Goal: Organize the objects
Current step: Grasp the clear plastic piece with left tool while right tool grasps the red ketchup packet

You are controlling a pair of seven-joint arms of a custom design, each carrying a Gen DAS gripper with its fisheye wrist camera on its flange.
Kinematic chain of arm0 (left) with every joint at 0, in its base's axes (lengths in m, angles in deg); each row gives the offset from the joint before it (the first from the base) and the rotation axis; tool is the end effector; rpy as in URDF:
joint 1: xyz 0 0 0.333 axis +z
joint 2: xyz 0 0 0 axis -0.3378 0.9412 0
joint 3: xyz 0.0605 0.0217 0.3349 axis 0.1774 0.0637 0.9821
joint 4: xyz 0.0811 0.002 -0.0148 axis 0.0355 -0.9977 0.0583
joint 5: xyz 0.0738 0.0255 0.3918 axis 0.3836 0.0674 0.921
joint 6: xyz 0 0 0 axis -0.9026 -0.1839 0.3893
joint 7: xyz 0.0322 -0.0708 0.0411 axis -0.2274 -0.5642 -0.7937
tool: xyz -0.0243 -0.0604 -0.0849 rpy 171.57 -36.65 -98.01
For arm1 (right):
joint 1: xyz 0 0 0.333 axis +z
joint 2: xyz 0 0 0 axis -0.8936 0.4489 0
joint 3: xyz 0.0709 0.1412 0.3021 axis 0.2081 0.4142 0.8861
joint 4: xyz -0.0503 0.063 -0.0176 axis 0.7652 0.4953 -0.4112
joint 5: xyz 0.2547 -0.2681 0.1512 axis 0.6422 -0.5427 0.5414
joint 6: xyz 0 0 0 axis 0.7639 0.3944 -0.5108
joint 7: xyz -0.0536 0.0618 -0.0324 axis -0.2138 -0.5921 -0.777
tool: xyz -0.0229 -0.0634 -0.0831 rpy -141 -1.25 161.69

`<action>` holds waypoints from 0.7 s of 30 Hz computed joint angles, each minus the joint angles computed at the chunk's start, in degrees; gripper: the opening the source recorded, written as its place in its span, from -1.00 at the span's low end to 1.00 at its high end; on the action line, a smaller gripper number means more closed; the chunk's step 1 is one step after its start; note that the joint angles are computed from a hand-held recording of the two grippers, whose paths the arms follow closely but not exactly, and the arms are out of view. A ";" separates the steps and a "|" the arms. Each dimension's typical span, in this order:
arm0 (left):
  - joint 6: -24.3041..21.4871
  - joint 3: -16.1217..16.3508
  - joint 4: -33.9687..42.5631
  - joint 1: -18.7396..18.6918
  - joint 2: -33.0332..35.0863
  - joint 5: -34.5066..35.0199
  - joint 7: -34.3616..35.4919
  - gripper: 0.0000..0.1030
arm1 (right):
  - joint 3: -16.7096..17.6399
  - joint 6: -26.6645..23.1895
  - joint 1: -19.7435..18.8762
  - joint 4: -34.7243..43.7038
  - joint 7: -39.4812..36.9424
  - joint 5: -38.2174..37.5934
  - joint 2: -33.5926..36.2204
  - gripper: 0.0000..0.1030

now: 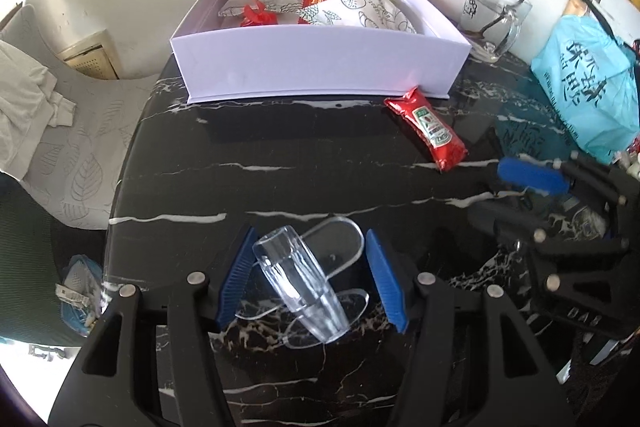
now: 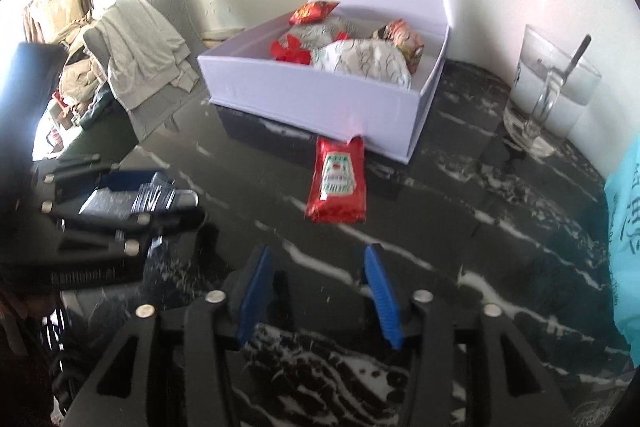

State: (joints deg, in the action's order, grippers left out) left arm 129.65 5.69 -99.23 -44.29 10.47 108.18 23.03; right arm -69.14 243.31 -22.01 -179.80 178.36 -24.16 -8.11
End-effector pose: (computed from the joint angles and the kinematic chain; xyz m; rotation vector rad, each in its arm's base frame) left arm 0.5274 -0.4089 0.3641 -1.5891 2.3095 -0.6660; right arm 0.5230 0.4099 0.3809 -2.0076 1.5538 -0.4544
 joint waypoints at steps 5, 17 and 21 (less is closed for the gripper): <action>1.48 2.74 -0.50 -1.97 -0.98 5.07 -4.88 0.17 | -0.57 -0.15 -0.44 3.12 0.78 0.49 2.35 0.18; -0.82 1.73 -0.70 -0.31 -1.45 6.88 -7.06 0.23 | -0.22 -4.71 -0.69 12.28 -9.93 9.05 8.86 -0.16; 1.33 -0.30 -2.21 1.88 -1.60 3.10 -4.28 0.23 | -0.80 -3.00 -0.13 10.99 -9.63 9.19 8.29 -0.52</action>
State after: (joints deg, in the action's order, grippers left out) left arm 130.98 5.39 -101.44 -42.41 8.87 111.28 18.75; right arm -69.94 240.31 -22.14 -168.81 168.73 -14.96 0.17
